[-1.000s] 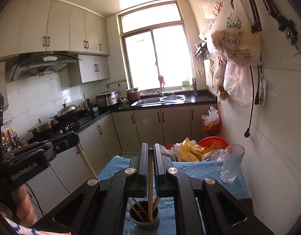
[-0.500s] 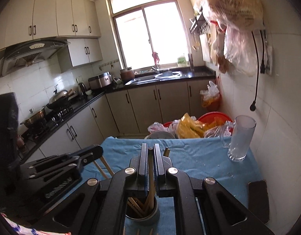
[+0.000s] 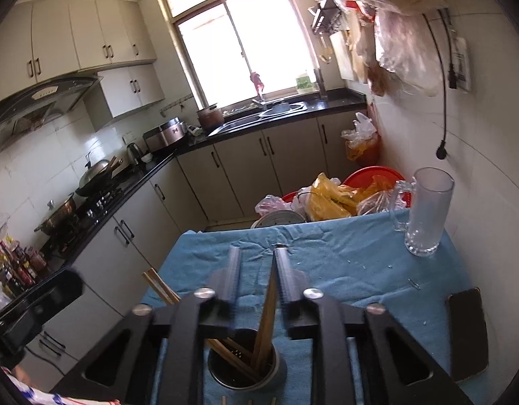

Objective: Organize utensils
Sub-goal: 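Open both grippers to release the chopsticks into the holder, then move both open grippers back over the remaining loose chopsticks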

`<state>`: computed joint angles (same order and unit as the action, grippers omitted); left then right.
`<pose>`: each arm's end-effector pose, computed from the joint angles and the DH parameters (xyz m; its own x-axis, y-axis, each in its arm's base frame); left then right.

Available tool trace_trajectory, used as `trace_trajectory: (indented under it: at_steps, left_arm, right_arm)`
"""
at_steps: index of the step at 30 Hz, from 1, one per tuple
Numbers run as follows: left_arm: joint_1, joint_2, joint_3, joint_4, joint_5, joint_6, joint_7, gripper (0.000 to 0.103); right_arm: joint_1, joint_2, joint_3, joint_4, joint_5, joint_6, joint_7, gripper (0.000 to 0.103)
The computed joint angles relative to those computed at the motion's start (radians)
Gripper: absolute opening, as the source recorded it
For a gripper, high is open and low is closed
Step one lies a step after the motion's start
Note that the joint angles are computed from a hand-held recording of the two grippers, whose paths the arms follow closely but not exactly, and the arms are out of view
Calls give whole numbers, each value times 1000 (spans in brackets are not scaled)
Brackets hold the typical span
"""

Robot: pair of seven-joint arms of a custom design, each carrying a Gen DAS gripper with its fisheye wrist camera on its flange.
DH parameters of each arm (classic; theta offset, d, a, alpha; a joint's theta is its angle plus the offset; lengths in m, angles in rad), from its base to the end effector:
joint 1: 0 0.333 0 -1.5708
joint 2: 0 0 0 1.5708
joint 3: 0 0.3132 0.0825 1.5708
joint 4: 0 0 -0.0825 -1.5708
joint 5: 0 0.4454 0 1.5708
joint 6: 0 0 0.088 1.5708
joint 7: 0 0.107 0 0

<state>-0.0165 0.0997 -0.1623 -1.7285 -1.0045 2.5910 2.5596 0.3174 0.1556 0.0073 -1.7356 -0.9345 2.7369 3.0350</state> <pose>0.6925 -0.1043 0.5784 -0.5537 -0.8072 0.2043 -0.5053 0.1307 -0.8530 0.6652 0.2565 0.5477 -0.2342 -0.9208 -0.3119 -0.4574 0.3875 -0.8004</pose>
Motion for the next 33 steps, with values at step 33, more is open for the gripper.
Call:
trace_trajectory:
  at_steps: [33]
  left_arm:
    - [-22,-290,76,-576,207,387,-79,57]
  right_arm:
    - [28,-271,157,-511,-90,-97,331,59]
